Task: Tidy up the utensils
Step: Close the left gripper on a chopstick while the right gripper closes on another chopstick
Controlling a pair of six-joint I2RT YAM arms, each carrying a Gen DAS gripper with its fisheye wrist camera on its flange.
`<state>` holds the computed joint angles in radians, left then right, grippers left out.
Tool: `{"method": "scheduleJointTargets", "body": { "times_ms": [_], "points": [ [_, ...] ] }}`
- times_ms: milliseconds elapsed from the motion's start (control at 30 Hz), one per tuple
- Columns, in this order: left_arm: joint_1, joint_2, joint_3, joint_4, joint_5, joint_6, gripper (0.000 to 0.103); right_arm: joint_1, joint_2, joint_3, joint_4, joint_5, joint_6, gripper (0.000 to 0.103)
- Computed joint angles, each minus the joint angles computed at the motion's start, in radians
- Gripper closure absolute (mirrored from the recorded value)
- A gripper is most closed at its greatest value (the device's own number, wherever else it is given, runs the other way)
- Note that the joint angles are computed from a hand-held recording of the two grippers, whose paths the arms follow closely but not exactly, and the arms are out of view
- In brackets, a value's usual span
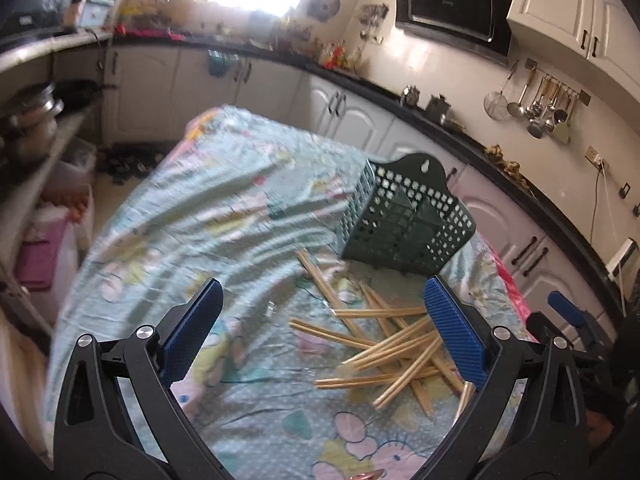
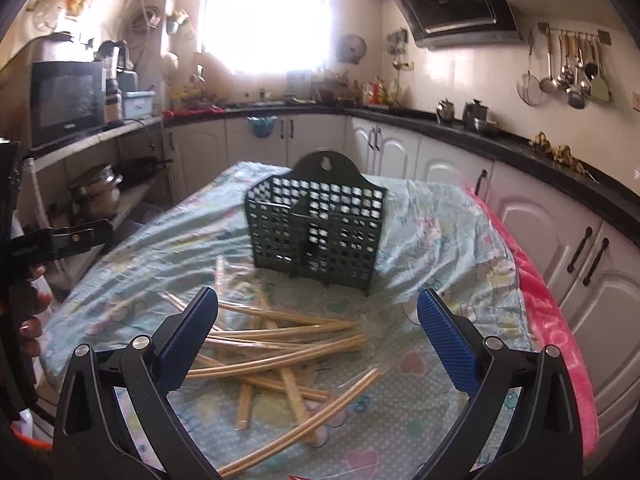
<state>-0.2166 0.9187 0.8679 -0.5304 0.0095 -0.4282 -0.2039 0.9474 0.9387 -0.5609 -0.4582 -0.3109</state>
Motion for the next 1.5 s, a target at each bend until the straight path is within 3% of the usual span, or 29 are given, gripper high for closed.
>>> {"method": "scheduleJointTargets", "body": {
  "times_ms": [233,433,567,800,1100,1300,1367,1500],
  "points": [
    [-0.024,0.141,0.007,0.065,0.074,0.021,0.011,-0.059,0.126,0.014,-0.011,0.011,-0.013,0.006],
    [-0.002,0.251,0.018,0.081,0.181,0.024,0.032,-0.102,0.215,0.01,-0.047,0.0,-0.037,0.006],
    [0.028,0.307,0.021,0.103,0.274,0.007,0.039,-0.107,0.247,0.011,-0.063,0.003,-0.061,0.006],
    [0.037,0.384,0.051,0.122,0.308,-0.02,0.044,-0.093,0.283,0.01,-0.078,-0.005,-0.078,0.008],
    [0.051,0.454,0.083,0.121,0.323,-0.067,0.067,-0.107,0.431,0.118,-0.193,-0.074,-0.042,0.033],
    [0.048,0.448,0.075,0.12,0.323,-0.079,0.08,-0.126,0.51,0.18,-0.271,-0.129,-0.042,0.062],
    [0.046,0.442,0.072,0.121,0.32,-0.078,0.086,-0.133,0.517,0.19,-0.288,-0.145,-0.05,0.078],
    [0.051,0.419,0.052,0.149,0.34,-0.076,0.095,-0.152,0.504,0.203,-0.312,-0.19,-0.076,0.086]
  ]
}}
